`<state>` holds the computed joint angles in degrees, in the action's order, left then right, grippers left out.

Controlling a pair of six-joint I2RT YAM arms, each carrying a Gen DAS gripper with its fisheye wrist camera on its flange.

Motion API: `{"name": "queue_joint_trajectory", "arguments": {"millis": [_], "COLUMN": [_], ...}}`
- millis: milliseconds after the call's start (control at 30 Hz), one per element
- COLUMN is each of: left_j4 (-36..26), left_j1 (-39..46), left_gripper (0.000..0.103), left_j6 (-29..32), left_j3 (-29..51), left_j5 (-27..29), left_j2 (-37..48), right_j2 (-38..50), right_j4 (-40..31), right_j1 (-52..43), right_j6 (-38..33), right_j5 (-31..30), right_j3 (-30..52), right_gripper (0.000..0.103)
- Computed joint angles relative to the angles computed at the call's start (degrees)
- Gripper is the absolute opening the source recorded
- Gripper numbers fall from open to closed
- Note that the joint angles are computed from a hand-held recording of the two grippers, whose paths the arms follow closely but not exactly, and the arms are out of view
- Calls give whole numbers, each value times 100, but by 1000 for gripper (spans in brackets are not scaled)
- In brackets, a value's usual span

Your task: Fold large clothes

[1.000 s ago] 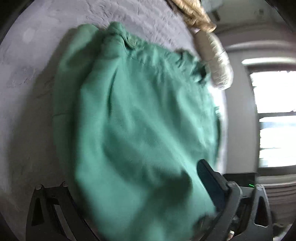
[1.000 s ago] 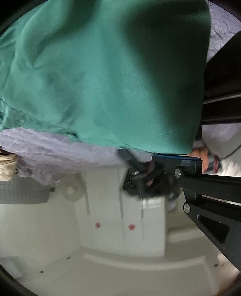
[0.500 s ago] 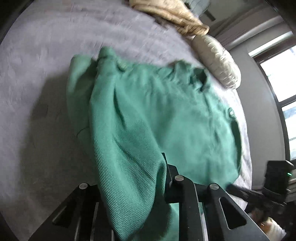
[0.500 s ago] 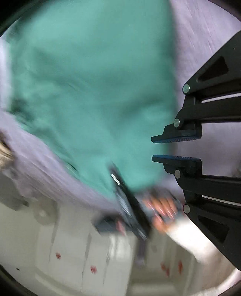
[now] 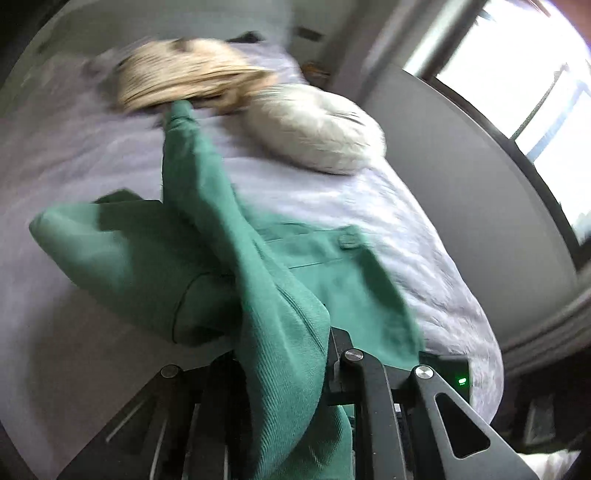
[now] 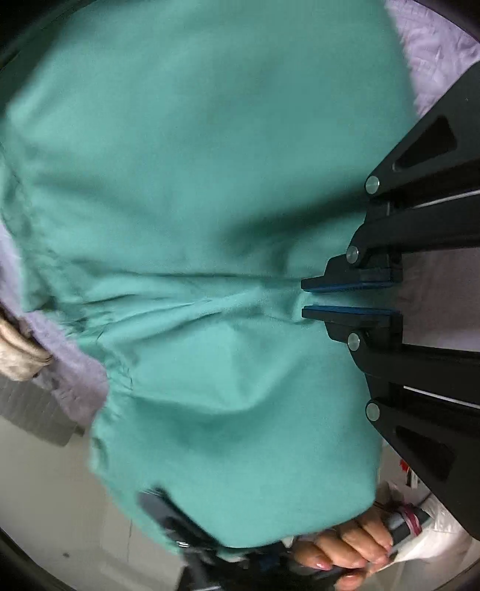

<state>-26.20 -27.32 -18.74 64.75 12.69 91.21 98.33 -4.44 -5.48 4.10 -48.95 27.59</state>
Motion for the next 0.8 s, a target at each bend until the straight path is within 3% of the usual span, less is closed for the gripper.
{"name": "queue_joint_trajectory", "arguments": {"millis": [167, 267, 367, 600, 633, 733, 800], "left_j4": [195, 27, -179, -552, -615, -161, 225], "left_j1": [-1321, -1757, -1974, -2149, -2174, -2134, -2199], "left_gripper": [19, 19, 20, 20, 27, 70, 79], "left_j6": [-191, -322, -596, -679, -724, -1026, -1145], "left_j3": [1248, 2100, 2594, 2892, 2973, 2739, 2469], "left_j5": [-661, -881, -1015, -1311, -1337, -1204, -1252], "left_j2": [1385, 2408, 3156, 3318, 3334, 3098, 2820], "right_j2": [10, 551, 1384, 2572, 2811, 2814, 2606], "right_j4": [-1944, -2637, -2944, -3775, -3950, -4025, -3704], "right_j1": [-2198, -3093, -3624, -4340, -4491, -4471, -4054], "right_j6": [-2064, -3030, -3529, -4344, -4559, -4558, -3965], "right_j5": [-256, -211, -106, -230, -159, -158, -318], "right_j3": [477, 996, 1417, 2217, 2456, 2535, 2498], "right_gripper": [12, 12, 12, 12, 12, 12, 12]}}
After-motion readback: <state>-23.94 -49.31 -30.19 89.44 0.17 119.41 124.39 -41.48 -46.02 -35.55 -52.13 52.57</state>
